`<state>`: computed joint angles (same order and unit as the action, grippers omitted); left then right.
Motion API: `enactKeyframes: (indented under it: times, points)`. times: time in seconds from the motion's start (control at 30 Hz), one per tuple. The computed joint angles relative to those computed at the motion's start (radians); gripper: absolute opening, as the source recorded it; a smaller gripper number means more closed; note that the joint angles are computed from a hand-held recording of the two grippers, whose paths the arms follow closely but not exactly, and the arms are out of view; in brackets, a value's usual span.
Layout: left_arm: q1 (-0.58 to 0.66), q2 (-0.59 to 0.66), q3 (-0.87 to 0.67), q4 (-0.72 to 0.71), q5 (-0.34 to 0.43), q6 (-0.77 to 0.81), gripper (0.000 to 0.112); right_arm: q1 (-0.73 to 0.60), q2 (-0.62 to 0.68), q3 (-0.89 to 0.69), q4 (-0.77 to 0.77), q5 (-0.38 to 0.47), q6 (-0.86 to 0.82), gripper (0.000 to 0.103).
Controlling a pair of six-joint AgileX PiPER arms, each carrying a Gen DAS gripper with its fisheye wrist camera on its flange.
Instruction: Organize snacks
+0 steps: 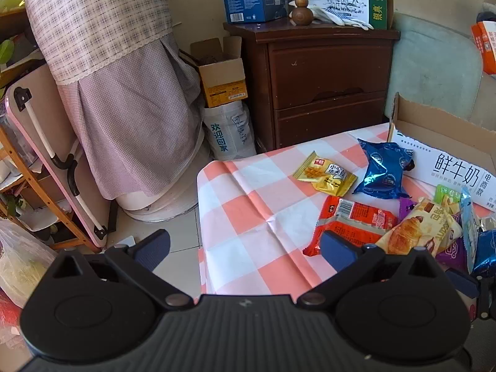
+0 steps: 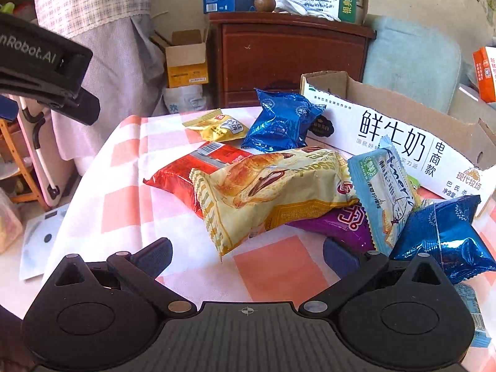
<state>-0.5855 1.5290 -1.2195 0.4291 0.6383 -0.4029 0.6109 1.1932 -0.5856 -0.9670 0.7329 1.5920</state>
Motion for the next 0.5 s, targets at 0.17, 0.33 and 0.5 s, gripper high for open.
enactKeyframes:
  times: [0.17, 0.33, 0.5]
  points:
    - [-0.003, -0.014, 0.017, 0.006, -0.009, 0.016, 0.102, 0.040, -0.128, -0.048, 0.088, 0.092, -0.097, 0.103]
    - [-0.010, -0.037, 0.053, -0.045, -0.018, 0.080, 0.102, 0.099, -0.235, -0.100, 0.123, 0.320, -0.157, 0.103]
    - [-0.036, -0.077, 0.125, -0.188, -0.023, 0.225, 0.102, 0.012, -0.395, -0.061, 0.224, 0.451, -0.235, 0.103]
